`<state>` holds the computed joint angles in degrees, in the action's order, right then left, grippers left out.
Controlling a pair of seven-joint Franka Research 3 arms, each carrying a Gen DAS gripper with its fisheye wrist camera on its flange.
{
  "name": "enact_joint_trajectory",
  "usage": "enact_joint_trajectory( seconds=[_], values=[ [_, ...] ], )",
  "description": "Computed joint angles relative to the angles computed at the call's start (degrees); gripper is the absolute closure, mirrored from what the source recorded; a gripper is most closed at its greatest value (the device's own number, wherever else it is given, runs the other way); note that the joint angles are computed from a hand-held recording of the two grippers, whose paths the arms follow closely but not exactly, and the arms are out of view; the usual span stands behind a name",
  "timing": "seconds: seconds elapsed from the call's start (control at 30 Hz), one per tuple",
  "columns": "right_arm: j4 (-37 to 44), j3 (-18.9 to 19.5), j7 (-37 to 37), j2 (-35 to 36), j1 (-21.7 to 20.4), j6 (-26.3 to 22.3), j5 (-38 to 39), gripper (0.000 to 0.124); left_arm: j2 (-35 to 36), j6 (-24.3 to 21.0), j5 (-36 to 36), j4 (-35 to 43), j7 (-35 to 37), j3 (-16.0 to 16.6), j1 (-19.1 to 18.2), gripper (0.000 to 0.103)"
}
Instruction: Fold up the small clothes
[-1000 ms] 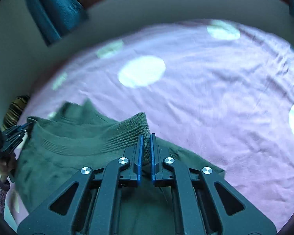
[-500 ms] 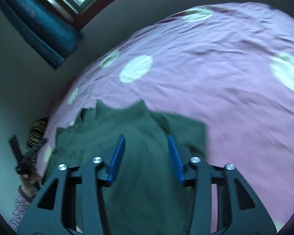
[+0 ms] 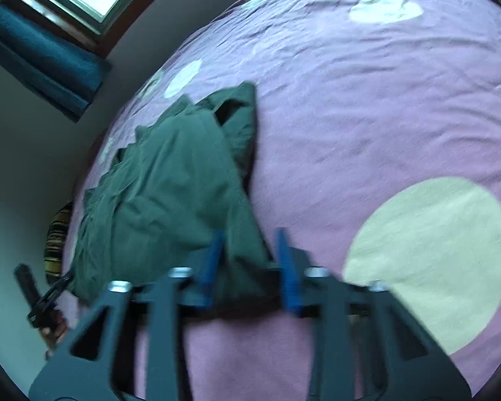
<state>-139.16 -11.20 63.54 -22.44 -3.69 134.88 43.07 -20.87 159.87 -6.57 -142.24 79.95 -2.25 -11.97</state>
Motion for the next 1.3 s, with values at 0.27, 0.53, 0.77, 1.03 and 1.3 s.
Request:
enact_joint_trajectory(
  seconds=[0.27, 0.53, 0.77, 1.03, 1.3],
  values=[
    [-2.92, -0.78, -1.18, -2.75, -0.06, 0.81, 0.89, 0.116, 2.85, 1.22, 4.89, 0.92, -3.96, -1.50, 3.35, 0.078],
    [-3.46, -1.53, -0.28, -3.90, -1.87, -0.11, 4.41, 0.104, 1.62, 1.77, 0.66, -0.07, 1.32, 1.32, 0.57, 0.076],
    [-6.39, -0.25, -0.64, -13.57, 4.89, 6.48, 6.23, 0.095, -6.02, 0.83, -2.59, -4.93, 0.11, 1.69, -0.71, 0.065],
    [-2.12, 0.74, -7.76, -6.12, 16.75, -5.36, 16.82, 0.092, -10.06, 0.06, -2.27, -7.74, -4.17, 2.79, -0.61, 0.064],
    [0.47, 4.72, -3.92, 1.61, 13.00, -8.00, 14.96, 0.108, -12.57, 0.27, -2.08, -9.52, -5.73, 4.11, -0.32, 0.064]
  ],
)
